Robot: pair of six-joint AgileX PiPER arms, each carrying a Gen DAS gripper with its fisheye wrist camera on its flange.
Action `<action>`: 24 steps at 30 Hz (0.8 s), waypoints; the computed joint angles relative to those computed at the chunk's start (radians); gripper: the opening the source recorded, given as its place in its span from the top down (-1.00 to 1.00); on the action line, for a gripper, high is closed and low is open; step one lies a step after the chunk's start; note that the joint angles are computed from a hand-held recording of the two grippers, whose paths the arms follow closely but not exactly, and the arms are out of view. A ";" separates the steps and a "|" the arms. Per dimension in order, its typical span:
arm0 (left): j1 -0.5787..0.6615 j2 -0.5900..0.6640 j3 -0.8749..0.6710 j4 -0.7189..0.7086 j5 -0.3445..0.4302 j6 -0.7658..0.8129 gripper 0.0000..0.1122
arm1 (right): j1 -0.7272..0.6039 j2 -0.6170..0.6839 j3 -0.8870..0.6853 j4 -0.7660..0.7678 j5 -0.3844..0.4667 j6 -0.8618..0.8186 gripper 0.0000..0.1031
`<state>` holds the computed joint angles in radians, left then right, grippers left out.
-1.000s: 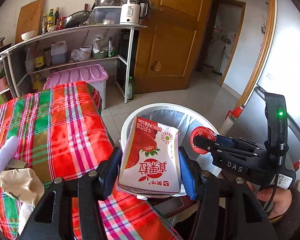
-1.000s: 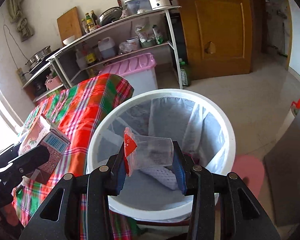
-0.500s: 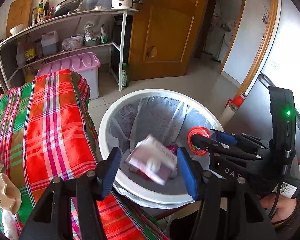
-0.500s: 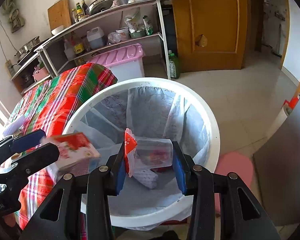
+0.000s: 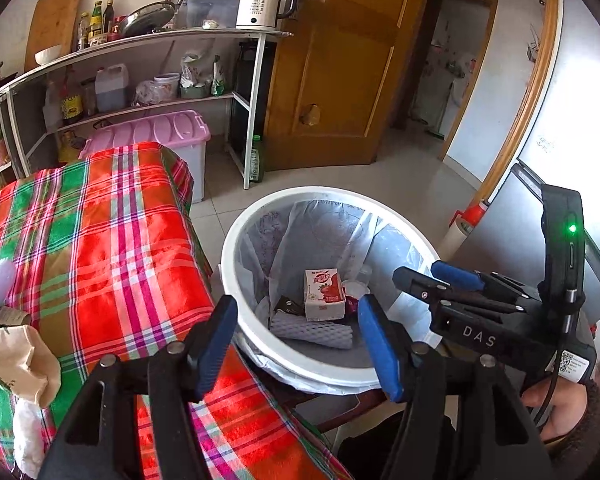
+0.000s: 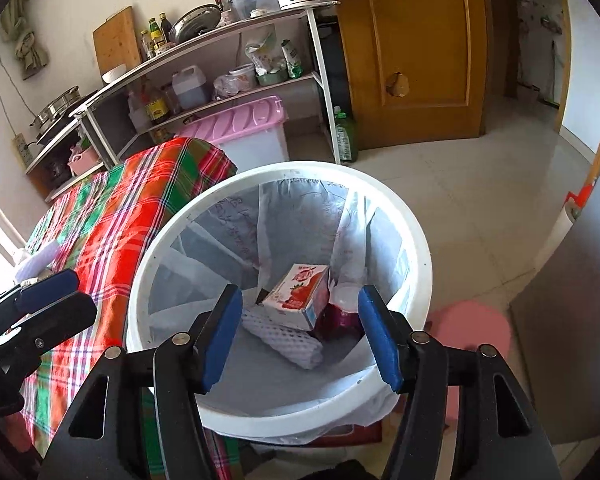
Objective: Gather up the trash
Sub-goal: 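Grasp the brown wrapper with the left tool while the right tool grasps the clear plastic bag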
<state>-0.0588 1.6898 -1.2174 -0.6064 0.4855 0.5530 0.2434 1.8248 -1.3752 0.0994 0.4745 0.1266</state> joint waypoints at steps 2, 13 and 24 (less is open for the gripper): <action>0.018 -0.036 0.036 -0.029 -0.006 0.029 -0.16 | 0.008 -0.021 0.018 -0.002 -0.013 0.013 -0.18; 0.217 -0.295 0.280 -0.129 -0.037 0.175 -0.22 | 0.132 -0.110 0.083 0.062 -0.054 -0.033 -0.18; 0.679 -0.347 0.400 -0.355 0.104 0.551 -0.25 | 0.342 -0.020 -0.028 0.046 -0.027 -0.003 -0.18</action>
<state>0.6205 1.3433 -0.8177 -0.9618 0.5894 1.1041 0.5852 1.8045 -1.4032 0.1451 0.4474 0.1232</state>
